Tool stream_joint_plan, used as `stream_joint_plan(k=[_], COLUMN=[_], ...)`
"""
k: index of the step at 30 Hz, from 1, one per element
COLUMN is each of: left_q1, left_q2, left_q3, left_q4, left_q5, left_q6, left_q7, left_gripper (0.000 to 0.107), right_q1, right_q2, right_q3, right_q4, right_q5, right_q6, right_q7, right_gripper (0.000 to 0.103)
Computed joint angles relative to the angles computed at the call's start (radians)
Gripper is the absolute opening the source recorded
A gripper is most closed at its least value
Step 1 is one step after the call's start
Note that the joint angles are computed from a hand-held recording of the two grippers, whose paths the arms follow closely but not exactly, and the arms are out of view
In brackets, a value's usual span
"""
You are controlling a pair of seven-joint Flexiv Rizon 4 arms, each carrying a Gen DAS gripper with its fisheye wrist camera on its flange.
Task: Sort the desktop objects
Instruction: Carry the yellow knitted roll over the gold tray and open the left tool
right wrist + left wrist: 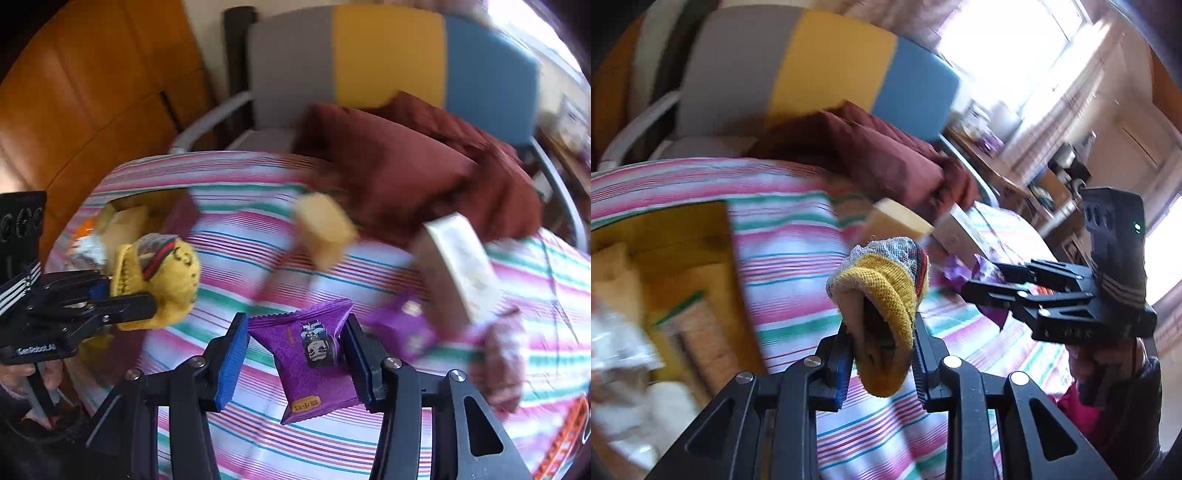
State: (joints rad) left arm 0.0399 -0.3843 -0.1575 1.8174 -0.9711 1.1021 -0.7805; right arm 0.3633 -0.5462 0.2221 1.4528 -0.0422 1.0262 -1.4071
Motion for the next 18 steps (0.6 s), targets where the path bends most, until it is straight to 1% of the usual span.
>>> stream_joint_plan(k=[3, 10, 11, 15, 16, 17, 18], left_q1=[0.016, 0.048, 0.051, 0.071, 0.074, 0.083, 0.092], left_q2=[0.032, 0.076, 0.078, 0.069, 0.064, 0.063, 0.065], left_q3=[0.013, 0.051, 0.053, 0.056, 0.070, 0.060, 0.051], left_q4=[0.035, 0.085, 0.086, 0.070, 0.060, 0.059, 0.060], left_q5=[-0.052, -0.125, -0.134, -0.137, -0.098, -0.113, -0.129], left_q6=[0.051, 0.180, 0.207, 0.253, 0.239, 0.251, 0.257], left_q7=[0.013, 0.052, 0.061, 0.059, 0.030, 0.036, 0.044], left_gripper=[0.027, 0.027, 0.027, 0.029, 0.032, 0.034, 0.039], right_q1=[0.020, 0.111, 0.124, 0.175, 0.185, 0.196, 0.205], right_q2=[-0.023, -0.106, -0.123, -0.198, -0.222, -0.236, -0.249], right_q3=[0.033, 0.054, 0.054, 0.050, 0.048, 0.043, 0.038], right_q4=[-0.054, -0.203, -0.230, -0.358, -0.396, -0.423, -0.447], right_q5=[0.014, 0.022, 0.027, 0.049, 0.054, 0.060, 0.063], right_q6=[-0.005, -0.016, -0.016, -0.031, -0.040, -0.045, -0.051], right_q7=[-0.025, -0.031, -0.020, 0.049, 0.072, 0.100, 0.126], right_gripper=[0.051, 0.051, 0.051, 0.051, 0.054, 0.055, 0.055])
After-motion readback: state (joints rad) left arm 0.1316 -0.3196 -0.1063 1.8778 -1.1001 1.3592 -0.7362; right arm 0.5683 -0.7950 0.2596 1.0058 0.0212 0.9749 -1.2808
